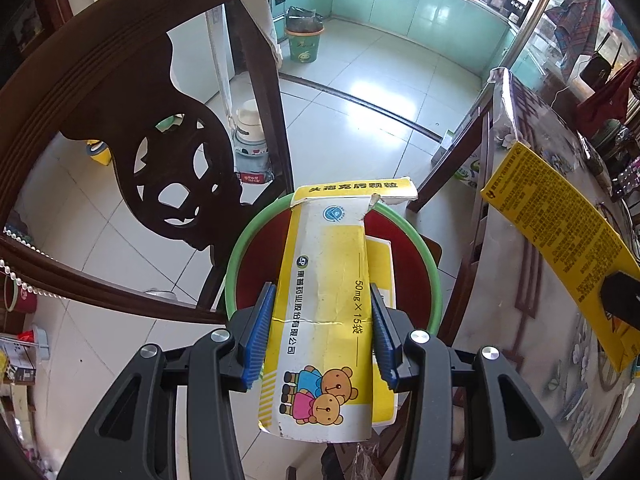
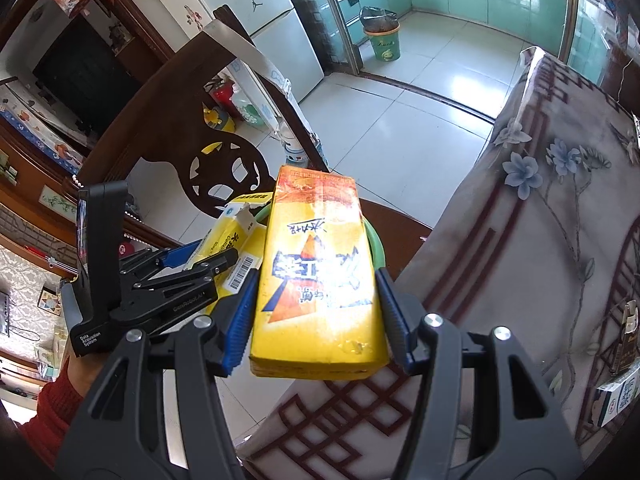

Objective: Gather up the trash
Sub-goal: 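Carry both boxes over the red bin and open both tools to drop them, then move both open tools back over the trash on the table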

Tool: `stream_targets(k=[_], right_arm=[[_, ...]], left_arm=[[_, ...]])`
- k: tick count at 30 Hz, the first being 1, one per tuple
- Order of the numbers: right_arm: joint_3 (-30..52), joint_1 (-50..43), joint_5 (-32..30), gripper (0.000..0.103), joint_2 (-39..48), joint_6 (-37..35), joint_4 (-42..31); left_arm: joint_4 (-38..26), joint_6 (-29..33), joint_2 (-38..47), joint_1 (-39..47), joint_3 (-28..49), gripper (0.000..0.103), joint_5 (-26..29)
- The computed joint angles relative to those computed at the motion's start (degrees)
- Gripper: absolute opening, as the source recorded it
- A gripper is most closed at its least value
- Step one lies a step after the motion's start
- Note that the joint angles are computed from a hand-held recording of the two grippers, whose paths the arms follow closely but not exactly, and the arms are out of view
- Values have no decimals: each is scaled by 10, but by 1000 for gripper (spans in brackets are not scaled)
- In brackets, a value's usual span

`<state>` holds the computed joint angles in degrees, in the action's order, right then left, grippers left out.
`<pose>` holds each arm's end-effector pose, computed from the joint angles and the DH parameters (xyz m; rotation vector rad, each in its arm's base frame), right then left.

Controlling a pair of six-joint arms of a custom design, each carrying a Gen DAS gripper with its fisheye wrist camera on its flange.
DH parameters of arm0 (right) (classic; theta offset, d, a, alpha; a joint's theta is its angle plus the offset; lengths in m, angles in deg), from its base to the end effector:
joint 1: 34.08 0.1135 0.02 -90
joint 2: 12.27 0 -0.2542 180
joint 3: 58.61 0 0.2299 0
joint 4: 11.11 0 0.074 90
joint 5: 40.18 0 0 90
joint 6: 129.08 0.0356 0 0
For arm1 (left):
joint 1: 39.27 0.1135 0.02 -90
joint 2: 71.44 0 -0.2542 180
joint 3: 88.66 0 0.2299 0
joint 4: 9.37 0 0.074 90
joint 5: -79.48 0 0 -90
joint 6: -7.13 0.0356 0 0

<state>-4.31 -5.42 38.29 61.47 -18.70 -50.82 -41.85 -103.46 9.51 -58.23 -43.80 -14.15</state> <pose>0.1909 0.1125 0.1875 -0.2680 2.6678 0.5531 0.1954 -0.0647 0.1272 -0.0559 2.7665 -0.0946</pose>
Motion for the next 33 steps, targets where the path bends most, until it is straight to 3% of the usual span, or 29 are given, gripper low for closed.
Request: stream_targets(k=[20, 24, 33], right_arm=[[10, 6, -4, 56, 39, 18, 39], [5, -10, -14, 70, 31, 32, 46], [-5, -4, 33, 70, -42, 10, -10]], left_arm=[[7, 19, 29, 29, 14, 42, -10], [3, 24, 37, 32, 23, 59, -14], [-14, 24, 23, 17, 38, 59, -25]])
